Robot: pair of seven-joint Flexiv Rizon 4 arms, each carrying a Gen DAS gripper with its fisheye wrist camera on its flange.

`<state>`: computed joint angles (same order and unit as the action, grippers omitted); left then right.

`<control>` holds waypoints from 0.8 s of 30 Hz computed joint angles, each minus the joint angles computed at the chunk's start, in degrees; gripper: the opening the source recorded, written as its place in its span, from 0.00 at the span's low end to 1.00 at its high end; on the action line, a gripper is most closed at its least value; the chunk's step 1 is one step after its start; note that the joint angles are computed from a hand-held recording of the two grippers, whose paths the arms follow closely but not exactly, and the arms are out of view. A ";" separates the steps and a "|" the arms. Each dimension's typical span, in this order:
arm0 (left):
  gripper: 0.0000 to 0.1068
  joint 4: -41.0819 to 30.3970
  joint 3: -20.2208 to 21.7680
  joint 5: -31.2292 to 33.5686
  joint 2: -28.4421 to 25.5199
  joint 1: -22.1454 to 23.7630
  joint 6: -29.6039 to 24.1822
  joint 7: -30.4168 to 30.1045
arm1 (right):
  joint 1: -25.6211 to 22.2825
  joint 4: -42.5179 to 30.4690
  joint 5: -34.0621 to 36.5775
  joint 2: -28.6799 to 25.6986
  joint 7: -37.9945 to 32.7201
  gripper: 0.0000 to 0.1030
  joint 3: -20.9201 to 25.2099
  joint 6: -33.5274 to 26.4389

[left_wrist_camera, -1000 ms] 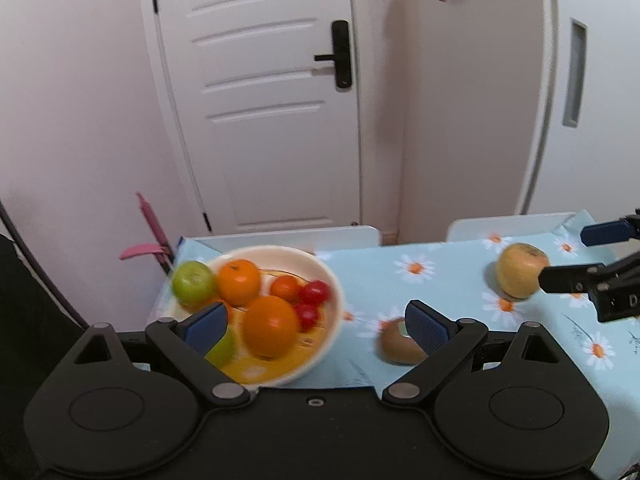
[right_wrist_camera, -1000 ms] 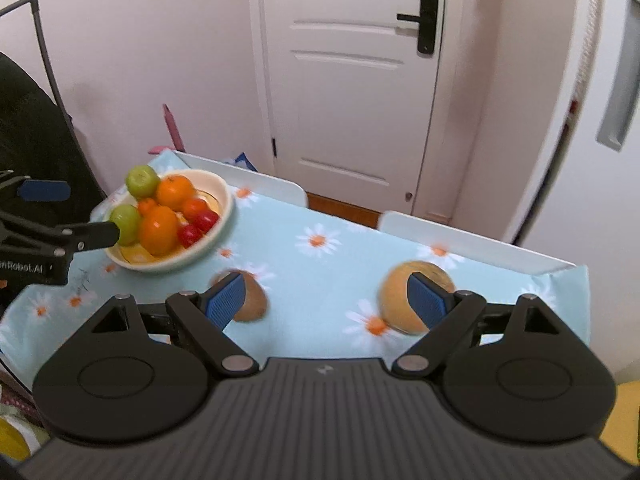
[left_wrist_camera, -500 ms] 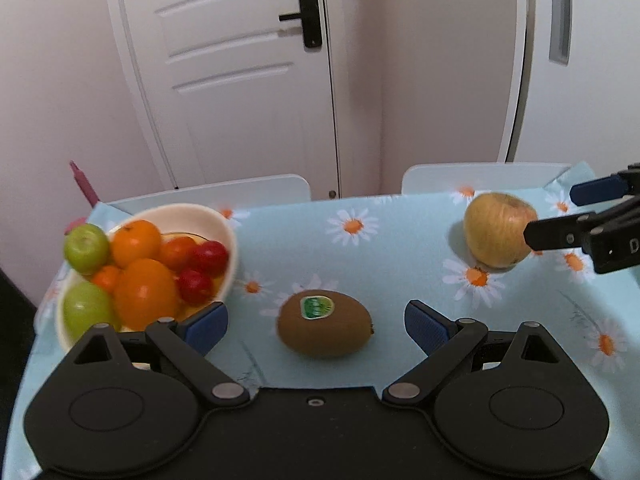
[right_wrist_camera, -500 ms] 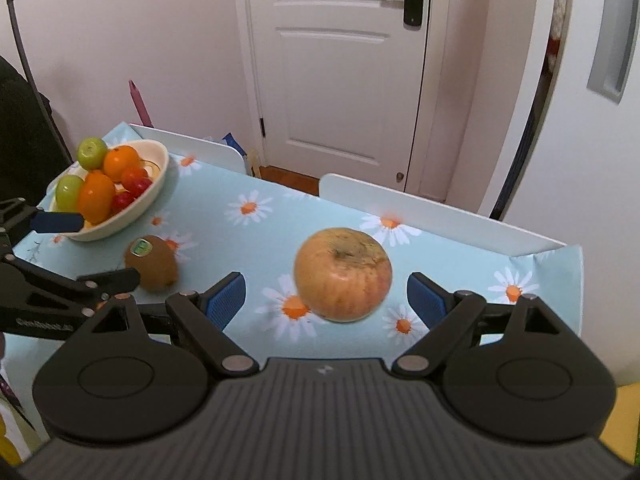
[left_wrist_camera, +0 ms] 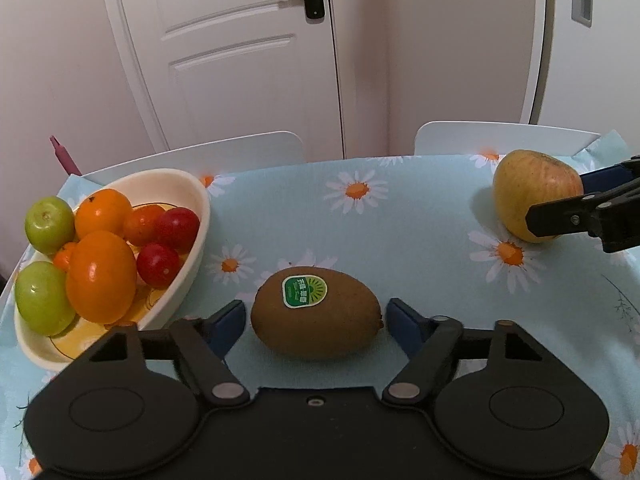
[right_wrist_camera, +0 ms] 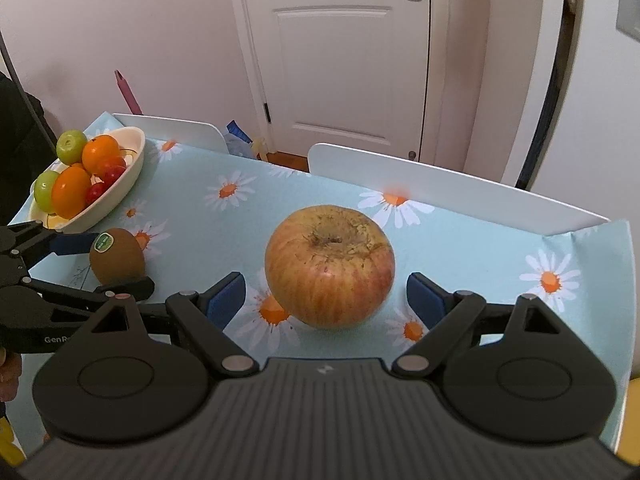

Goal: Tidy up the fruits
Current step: 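Move both tools back toward the kiwi and the large apple, then grasp the kiwi with the left tool while the right tool grasps the large red-yellow apple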

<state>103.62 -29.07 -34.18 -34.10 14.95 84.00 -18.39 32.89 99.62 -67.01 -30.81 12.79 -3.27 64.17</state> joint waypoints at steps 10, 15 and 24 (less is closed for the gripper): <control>0.67 0.53 -0.58 -0.50 0.36 0.57 -0.09 0.82 | -0.15 -0.93 0.56 -0.91 -0.46 0.97 -0.39 0.98; 0.66 1.18 -1.02 -0.92 0.76 1.01 0.10 1.11 | 0.18 -1.58 1.53 -1.32 -1.37 0.97 -0.59 0.38; 0.66 2.74 -2.06 -1.97 1.69 2.21 0.73 1.50 | 0.97 -2.73 2.87 -2.30 -1.83 0.93 -1.20 -1.17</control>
<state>106.35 -31.13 -36.16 -32.41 17.16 84.73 -16.90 33.86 96.89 -64.14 -33.11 10.96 -4.47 63.00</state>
